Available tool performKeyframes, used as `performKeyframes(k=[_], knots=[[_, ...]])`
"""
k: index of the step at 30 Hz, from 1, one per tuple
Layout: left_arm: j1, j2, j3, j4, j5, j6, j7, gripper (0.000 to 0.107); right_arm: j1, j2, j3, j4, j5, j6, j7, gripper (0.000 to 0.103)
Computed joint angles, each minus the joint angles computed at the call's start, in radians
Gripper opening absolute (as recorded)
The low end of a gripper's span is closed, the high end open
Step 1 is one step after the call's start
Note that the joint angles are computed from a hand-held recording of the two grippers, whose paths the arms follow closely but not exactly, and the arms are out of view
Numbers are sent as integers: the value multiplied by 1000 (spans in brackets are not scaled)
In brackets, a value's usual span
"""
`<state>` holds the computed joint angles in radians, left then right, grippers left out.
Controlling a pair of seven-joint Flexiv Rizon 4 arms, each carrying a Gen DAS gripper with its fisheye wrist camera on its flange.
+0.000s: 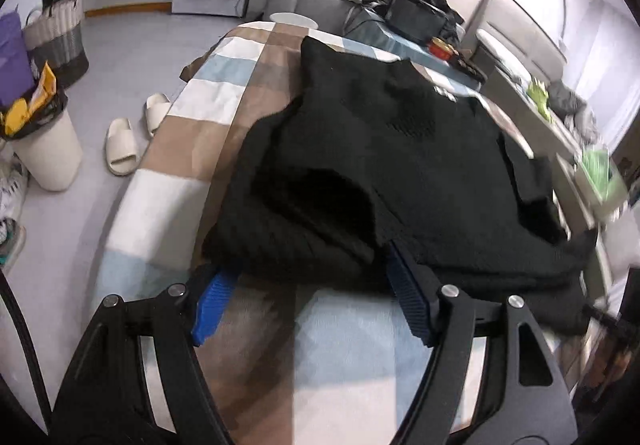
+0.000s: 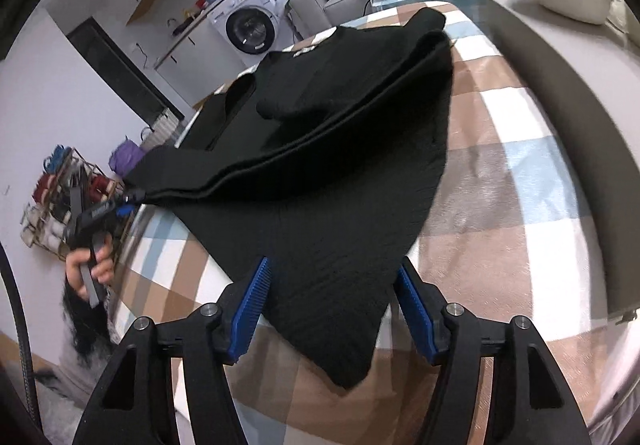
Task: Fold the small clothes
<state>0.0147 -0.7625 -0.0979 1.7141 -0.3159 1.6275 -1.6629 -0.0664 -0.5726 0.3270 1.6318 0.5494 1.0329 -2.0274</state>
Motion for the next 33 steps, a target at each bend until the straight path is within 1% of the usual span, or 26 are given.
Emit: performKeyframes(k=[1,3,4,5,6,8,9,10,11,12,13,14,16,18,22,24,25,27,30,31,33], knots=[[20,-11,-25,-12,-5,12,1,70,5,-4,-2,-2,-2,4,3,65],[45,-36,-58,-44,-12,19,2,61,16,-13,-6,-10,-8,18,15,65],[57,-47,-74,-60,-15,16,5,47,19,-22,-7,-22,-9,22,22,65],[83,-57,-110,-70,-15,14,16,33,24,-32,-8,-32,-12,31,33,65],[99,-63,-132,-75,-15,13,23,28,25,-38,-7,-37,-14,40,37,65],[109,-67,-147,-82,-12,8,37,17,29,-53,-7,-51,-26,60,44,64],[115,-67,-156,-83,-11,0,45,16,34,-61,-8,-56,-36,69,51,58],[129,-62,-175,-73,-9,-5,57,13,47,-75,-18,-66,-55,82,66,46],[152,-56,-207,-55,-7,-4,72,12,52,-84,-23,-73,-71,88,82,39],[164,-50,-223,-41,-8,-2,80,12,50,-93,-19,-81,-79,95,90,31],[182,-43,-249,-18,-8,3,89,12,41,-103,-12,-95,-84,84,101,27],[205,-34,-284,13,-6,10,98,12,37,-112,-12,-112,-91,74,118,25],[231,-15,-324,66,1,24,108,12,36,-123,-17,-127,-109,70,144,23],[248,8,-353,120,16,43,114,12,30,-128,-20,-135,-125,67,163,23],[316,44,-452,235,56,91,90,12,7,-125,-14,-133,-139,55,172,23],[336,60,-475,275,81,109,68,12,11,-113,-24,-117,-159,60,174,23],[349,61,-491,293,95,133,50,12,5,-108,-18,-110,-160,63,163,27],[384,52,-526,316,128,174,16,12,-19,-106,5,-114,-142,44,146,29],[447,10,-587,325,185,227,-34,13,-49,-111,28,-139,-107,-7,116,33],[452,1,-590,317,203,225,-40,13,-55,-112,32,-149,-99,-23,100,34],[435,0,-565,294,223,206,-52,13,-67,-118,40,-166,-76,-51,61,36]])
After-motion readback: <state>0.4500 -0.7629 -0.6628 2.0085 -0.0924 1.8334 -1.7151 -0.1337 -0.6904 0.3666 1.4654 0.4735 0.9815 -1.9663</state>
